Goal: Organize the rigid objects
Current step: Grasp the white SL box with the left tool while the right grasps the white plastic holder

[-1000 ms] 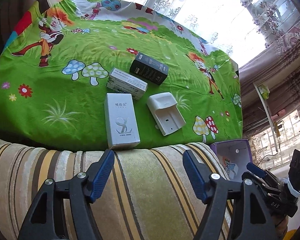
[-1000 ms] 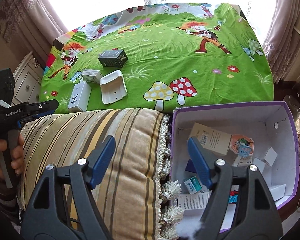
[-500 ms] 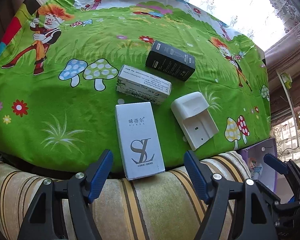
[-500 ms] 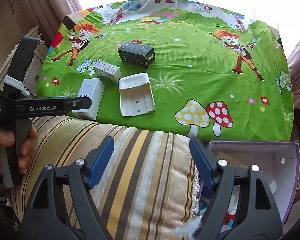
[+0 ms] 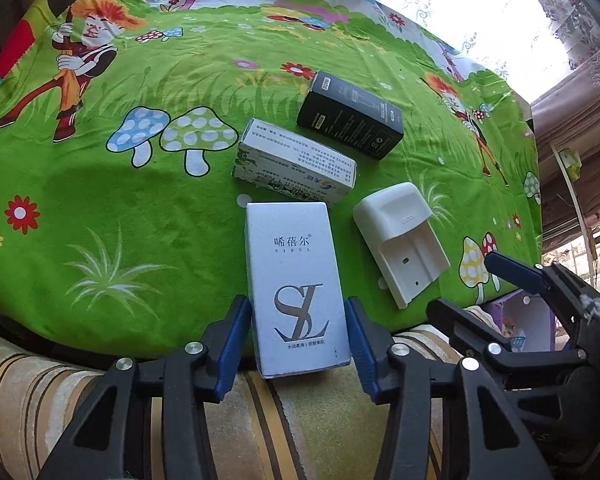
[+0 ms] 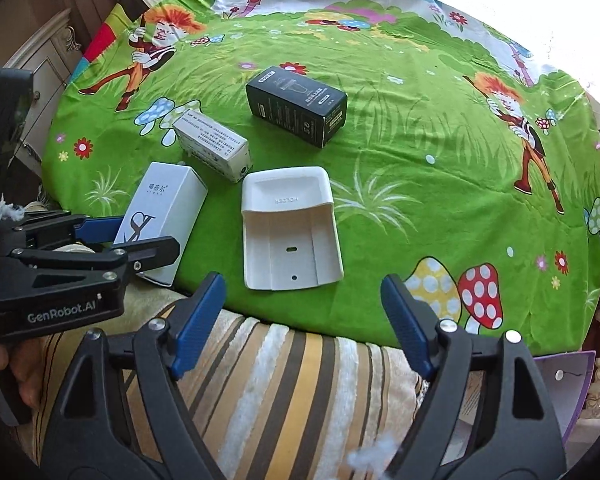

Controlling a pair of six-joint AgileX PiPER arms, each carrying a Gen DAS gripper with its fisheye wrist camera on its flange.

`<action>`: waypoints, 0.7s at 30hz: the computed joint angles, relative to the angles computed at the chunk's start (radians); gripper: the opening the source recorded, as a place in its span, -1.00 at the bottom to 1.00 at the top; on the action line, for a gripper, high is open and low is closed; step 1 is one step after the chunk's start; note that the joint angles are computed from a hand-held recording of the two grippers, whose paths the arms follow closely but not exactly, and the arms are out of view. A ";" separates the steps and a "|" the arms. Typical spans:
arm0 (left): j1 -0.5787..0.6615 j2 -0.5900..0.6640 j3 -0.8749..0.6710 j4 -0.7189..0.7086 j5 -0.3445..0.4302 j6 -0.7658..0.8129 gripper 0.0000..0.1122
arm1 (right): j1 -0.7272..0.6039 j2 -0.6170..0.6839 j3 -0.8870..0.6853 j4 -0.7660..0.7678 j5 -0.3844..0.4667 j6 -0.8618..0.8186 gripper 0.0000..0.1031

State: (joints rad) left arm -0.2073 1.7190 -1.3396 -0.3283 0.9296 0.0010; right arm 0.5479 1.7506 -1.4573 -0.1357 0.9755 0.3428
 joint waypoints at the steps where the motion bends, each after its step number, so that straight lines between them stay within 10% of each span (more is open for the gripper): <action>1: 0.015 -0.012 0.016 -0.021 -0.013 0.010 -0.13 | 0.000 0.017 -0.015 0.004 0.003 -0.008 0.59; 18: 0.077 -0.072 0.110 -0.094 -0.097 0.028 -0.19 | -0.019 0.241 -0.244 0.024 0.083 -0.026 0.59; 21: 0.076 -0.073 0.111 -0.095 -0.098 0.027 -0.19 | -0.018 0.243 -0.245 0.017 0.080 -0.018 0.31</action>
